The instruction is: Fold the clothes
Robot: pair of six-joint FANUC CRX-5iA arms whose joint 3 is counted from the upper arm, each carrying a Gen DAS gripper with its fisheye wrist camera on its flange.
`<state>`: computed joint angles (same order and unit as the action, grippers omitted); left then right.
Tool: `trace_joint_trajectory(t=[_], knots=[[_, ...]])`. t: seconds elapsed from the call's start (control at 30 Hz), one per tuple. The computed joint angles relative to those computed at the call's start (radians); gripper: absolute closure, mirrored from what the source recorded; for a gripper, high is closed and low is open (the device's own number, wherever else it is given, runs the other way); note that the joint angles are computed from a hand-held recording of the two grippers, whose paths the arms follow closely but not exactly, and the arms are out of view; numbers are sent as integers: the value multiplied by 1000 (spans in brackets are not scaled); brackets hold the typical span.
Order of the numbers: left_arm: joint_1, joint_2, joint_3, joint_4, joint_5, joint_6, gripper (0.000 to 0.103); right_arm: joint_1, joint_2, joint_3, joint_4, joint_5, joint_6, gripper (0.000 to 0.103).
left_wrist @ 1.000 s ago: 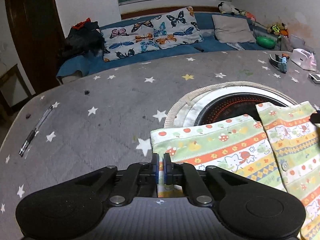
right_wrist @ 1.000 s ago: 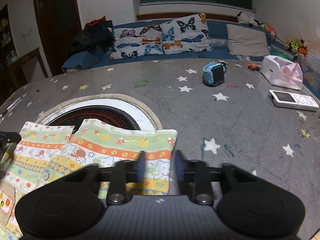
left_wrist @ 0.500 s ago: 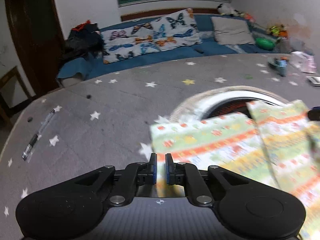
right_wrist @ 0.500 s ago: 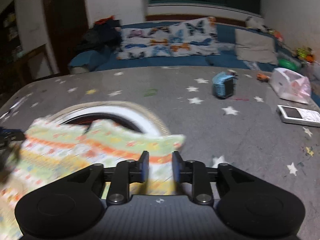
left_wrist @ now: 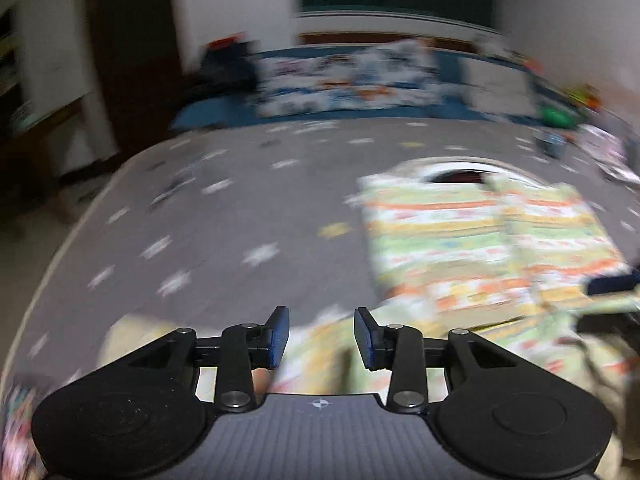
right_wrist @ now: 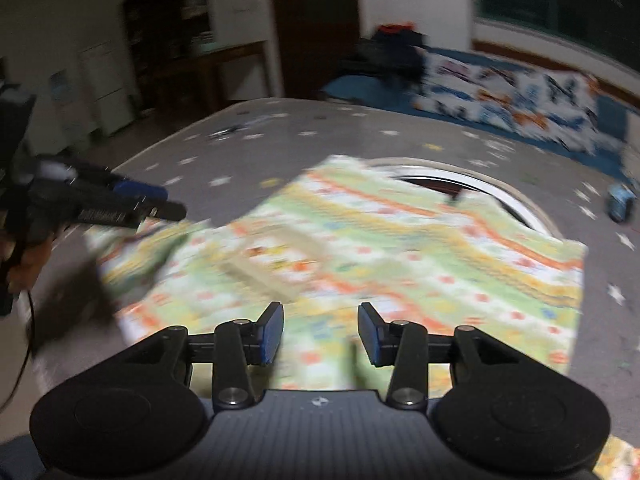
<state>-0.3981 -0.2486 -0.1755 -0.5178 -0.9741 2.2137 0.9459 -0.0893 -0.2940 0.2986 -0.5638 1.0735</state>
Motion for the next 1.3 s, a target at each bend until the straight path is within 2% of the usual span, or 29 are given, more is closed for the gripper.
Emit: trace_joint_trajectory(t=[0.13, 0.27, 0.37, 0.5, 0.8, 0.87, 0.93, 0.97, 1.0, 1.03, 1.17, 1.3], knots=[[-28, -45, -17, -135, -168, 214, 62, 67, -18, -48, 84, -4, -7, 61], [-3, -81, -47, -163, -254, 322, 53, 98, -31, -94, 189, -21, -71, 61], [40, -106, -74, -133, -251, 345, 52, 105, -58, -125, 249, -4, -136, 61], [93, -133, -107, -84, -208, 347, 52, 115, -79, -143, 269, 16, -158, 61], [83, -122, -104, -116, -207, 378, 56, 131, -109, -176, 314, 13, -209, 60], [75, -119, -104, -126, -201, 369, 75, 132, -114, -179, 308, 14, -213, 60], [105, -131, -117, -95, -162, 341, 94, 132, -116, -180, 306, 13, -216, 60], [116, -135, -119, -84, -150, 334, 94, 133, -116, -186, 324, 16, -236, 58], [110, -131, -110, -98, -156, 338, 95, 133, -117, -190, 334, 19, -247, 48], [99, -126, -99, -121, -164, 342, 95, 132, -119, -198, 348, 26, -269, 43], [81, -112, -63, -174, -166, 332, 95, 141, -114, -184, 290, -4, -213, 43], [55, -76, -33, -232, -181, 328, 95, 160, -89, -159, 248, -114, -151, 47]])
